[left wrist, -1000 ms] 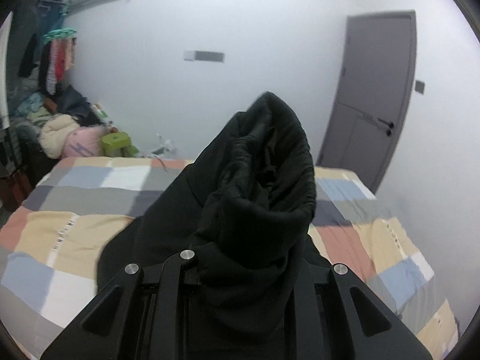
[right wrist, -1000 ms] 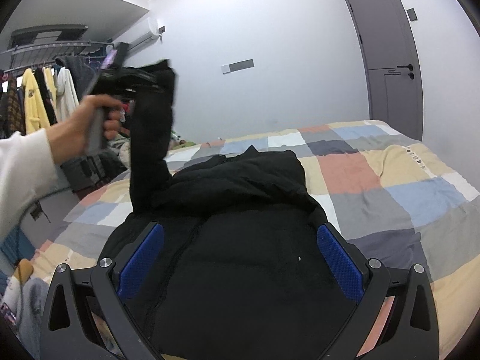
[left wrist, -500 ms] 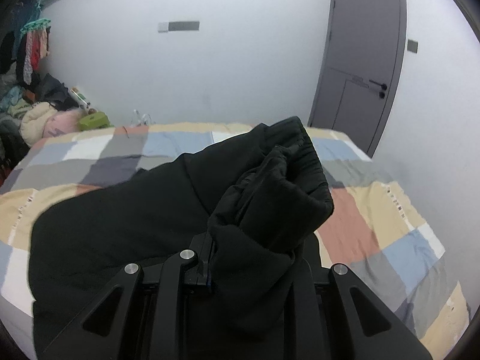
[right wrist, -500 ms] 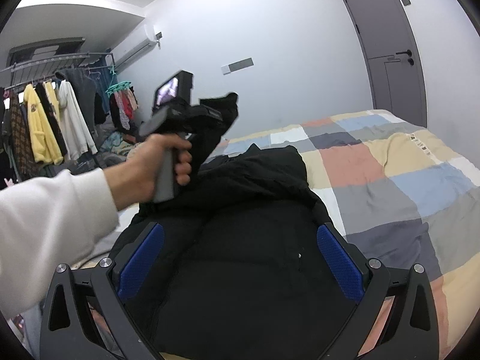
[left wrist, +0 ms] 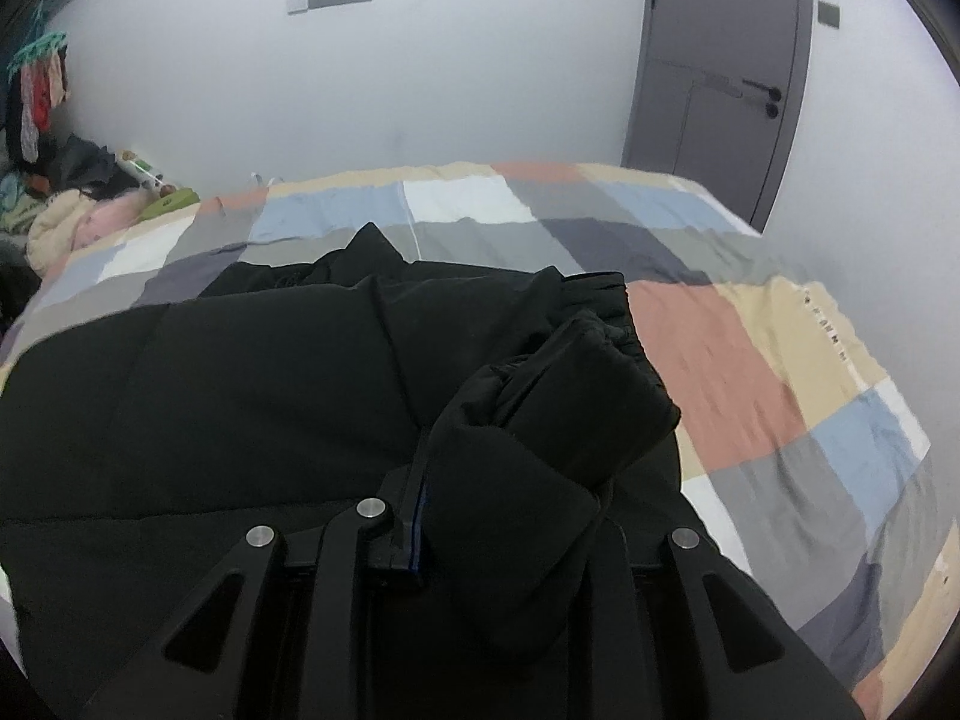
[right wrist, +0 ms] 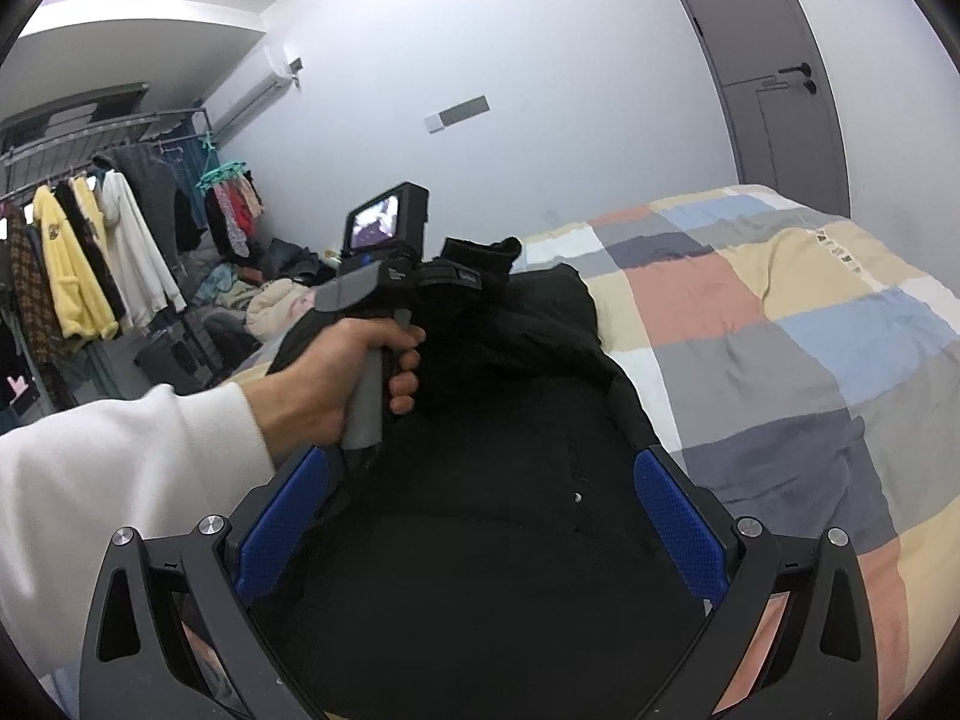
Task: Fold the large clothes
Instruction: 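Carry the sleeve across the jacket body with the left tool and release it, then lower both tools onto the jacket hem and grasp it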
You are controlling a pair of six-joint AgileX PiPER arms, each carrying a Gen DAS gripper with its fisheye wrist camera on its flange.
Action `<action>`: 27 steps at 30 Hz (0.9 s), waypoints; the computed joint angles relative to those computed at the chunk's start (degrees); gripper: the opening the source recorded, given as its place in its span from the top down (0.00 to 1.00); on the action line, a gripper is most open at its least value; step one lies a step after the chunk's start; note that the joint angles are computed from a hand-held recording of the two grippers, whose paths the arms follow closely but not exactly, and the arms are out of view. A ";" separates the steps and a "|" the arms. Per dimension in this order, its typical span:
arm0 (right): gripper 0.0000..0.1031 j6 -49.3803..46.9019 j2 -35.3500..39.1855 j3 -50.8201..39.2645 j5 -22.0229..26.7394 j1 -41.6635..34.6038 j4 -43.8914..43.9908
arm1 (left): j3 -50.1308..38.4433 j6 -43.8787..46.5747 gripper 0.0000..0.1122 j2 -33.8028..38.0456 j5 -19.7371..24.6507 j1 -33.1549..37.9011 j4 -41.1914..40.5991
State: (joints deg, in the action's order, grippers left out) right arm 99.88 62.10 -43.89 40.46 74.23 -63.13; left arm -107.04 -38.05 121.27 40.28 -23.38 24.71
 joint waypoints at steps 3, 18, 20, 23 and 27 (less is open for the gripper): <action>0.00 0.46 0.17 0.00 0.52 -0.17 -0.28 | -0.04 0.64 0.79 -1.21 1.05 -0.43 0.87; 0.00 -2.76 4.08 -7.53 4.29 -0.74 -4.08 | 18.53 1.59 0.09 -24.37 -5.40 1.90 -5.88; 0.00 -8.26 5.33 -10.74 2.01 -3.07 -2.32 | 19.98 3.18 0.09 -28.16 -4.76 4.23 -6.78; 0.00 -16.58 8.11 -16.75 1.68 -5.67 -0.49 | 21.81 9.04 0.09 -33.49 -4.39 10.06 -11.56; 0.00 -28.04 13.97 -25.51 -2.85 -11.65 3.67 | 23.42 19.26 0.09 -38.12 -3.08 19.47 -18.49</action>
State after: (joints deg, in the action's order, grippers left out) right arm 71.84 76.07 -69.41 37.61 62.58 -59.47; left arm -83.62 -18.79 83.14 37.19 -3.91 6.22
